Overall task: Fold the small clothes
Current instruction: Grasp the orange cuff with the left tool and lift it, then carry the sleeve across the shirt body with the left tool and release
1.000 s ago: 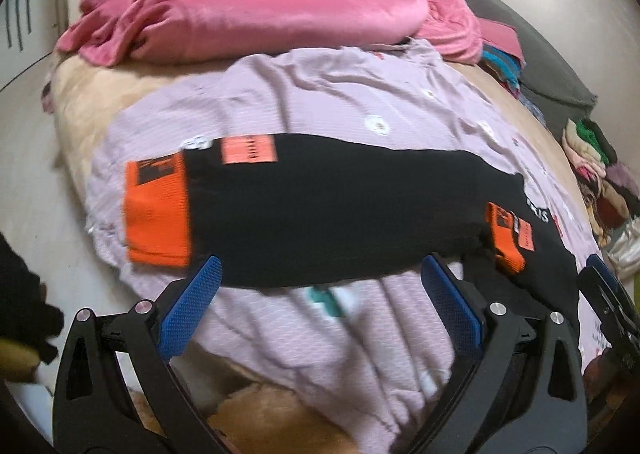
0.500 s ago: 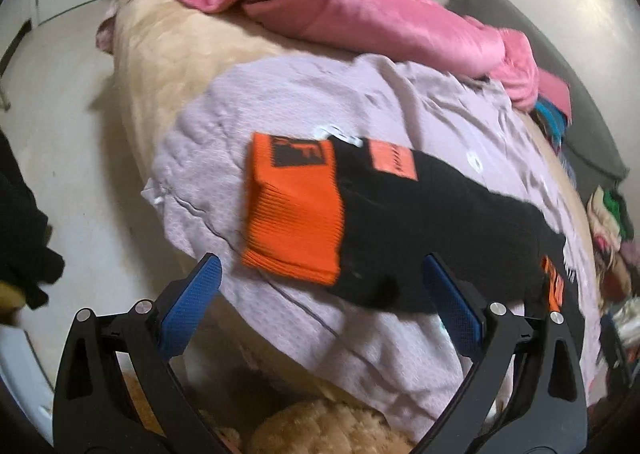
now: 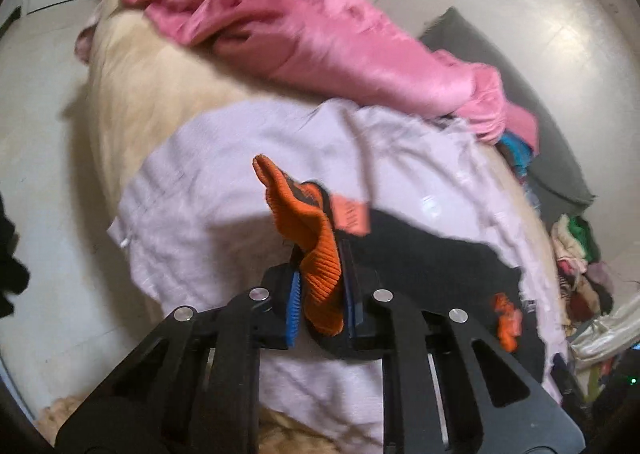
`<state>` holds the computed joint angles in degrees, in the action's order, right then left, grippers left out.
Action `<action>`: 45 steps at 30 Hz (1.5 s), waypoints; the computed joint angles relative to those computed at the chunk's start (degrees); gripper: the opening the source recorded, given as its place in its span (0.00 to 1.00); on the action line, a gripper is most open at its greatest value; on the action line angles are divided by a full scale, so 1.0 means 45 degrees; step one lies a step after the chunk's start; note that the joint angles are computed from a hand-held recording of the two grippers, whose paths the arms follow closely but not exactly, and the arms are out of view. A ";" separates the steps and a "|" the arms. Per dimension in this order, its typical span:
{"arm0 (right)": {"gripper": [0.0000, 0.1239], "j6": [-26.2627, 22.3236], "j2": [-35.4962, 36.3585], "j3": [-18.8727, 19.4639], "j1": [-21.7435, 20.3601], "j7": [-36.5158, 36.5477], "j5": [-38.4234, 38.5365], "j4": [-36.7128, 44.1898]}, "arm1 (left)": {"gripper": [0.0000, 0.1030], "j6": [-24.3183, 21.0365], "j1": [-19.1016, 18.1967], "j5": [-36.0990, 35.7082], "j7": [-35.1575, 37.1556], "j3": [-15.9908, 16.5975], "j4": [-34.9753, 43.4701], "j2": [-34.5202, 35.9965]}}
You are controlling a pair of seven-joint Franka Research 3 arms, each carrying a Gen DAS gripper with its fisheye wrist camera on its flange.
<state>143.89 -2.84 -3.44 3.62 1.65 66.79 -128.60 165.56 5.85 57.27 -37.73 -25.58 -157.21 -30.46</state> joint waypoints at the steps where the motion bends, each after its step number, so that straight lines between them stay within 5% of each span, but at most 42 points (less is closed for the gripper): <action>1: 0.79 -0.0034 0.0011 -0.0050 -0.0045 0.0008 0.0068 0.0045 | 0.08 -0.0241 -0.0177 -0.0093 0.0342 0.0082 0.0184 -0.0150; 13: 0.79 -0.1046 0.0329 -0.0695 -0.1185 0.0532 0.0961 0.1055 | 0.06 -0.1601 -0.0843 0.0775 0.2517 0.0084 0.4262 0.1491; 28: 0.79 -0.2261 0.1529 -0.1149 -0.3137 0.1648 0.1648 0.2714 | 0.06 -0.3570 -0.3666 0.2007 0.5328 0.0682 1.0431 0.6498; 45: 0.79 -0.2608 0.2559 -0.1183 -0.4634 0.2332 0.1959 0.3789 | 0.06 -0.2746 -0.6808 0.1127 0.8393 0.2341 1.4728 1.0710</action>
<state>132.15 8.68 -8.77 -17.24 12.14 75.60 -111.55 153.20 -24.79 62.34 0.04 -15.04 -90.93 17.73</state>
